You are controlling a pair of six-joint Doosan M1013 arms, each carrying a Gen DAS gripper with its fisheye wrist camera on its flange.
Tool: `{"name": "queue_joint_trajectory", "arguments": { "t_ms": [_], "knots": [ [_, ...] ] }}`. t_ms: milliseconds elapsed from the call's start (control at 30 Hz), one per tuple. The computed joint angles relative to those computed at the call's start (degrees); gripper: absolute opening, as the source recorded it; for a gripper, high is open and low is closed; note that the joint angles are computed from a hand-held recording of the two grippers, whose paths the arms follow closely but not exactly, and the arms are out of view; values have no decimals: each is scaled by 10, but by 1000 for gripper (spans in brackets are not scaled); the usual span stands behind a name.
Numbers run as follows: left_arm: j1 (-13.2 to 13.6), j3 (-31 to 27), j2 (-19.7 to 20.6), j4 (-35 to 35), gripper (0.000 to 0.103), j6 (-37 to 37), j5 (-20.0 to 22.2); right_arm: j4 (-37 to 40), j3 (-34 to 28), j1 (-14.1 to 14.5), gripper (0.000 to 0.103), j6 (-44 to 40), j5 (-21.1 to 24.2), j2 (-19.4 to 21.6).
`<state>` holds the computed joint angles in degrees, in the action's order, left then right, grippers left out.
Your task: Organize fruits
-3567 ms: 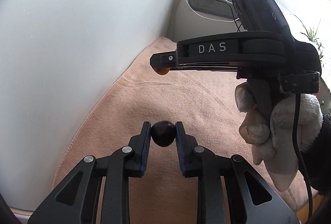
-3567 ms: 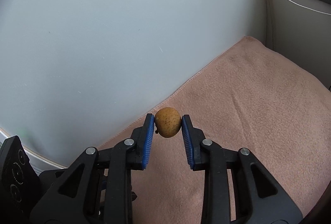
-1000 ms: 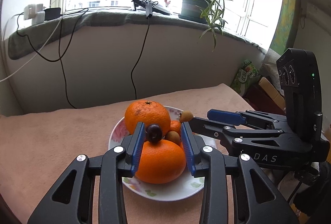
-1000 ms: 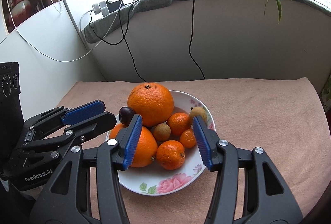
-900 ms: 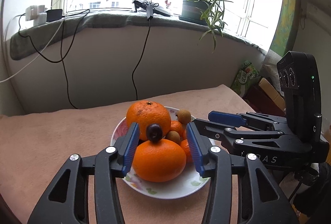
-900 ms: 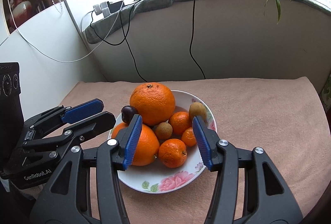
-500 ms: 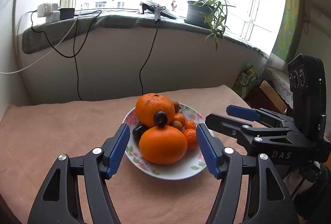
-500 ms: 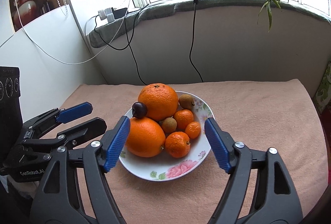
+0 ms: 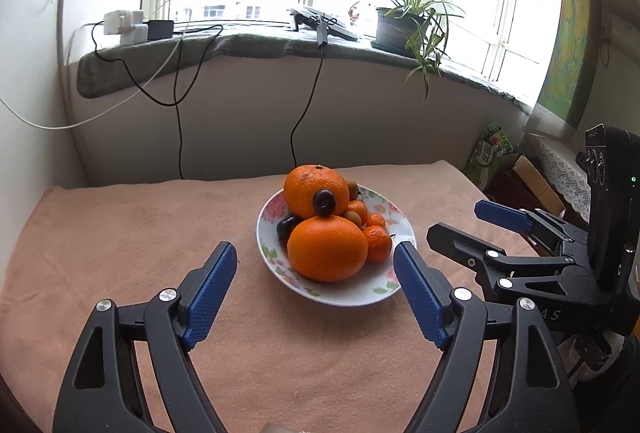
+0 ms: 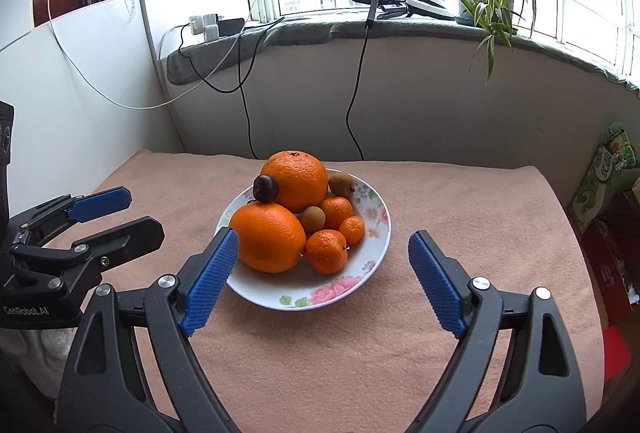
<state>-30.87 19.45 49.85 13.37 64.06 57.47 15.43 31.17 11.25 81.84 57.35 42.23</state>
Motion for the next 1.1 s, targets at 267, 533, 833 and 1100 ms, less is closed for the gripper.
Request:
{"name": "queue_joint_trajectory", "arguments": {
  "t_ms": [267,533,833,1100],
  "knots": [
    [-7,38,-19,26,81,-19,-10,-25,47,0,95,37,-34,-26],
    [-9,61,-31,37,81,-38,-17,-44,70,1,100,46,-58,-40],
    [-12,71,-37,46,81,-44,-18,-57,72,2,100,53,-58,-40],
    [-14,72,-38,56,81,-45,-15,-59,75,2,100,51,-58,-43]
  ]
}}
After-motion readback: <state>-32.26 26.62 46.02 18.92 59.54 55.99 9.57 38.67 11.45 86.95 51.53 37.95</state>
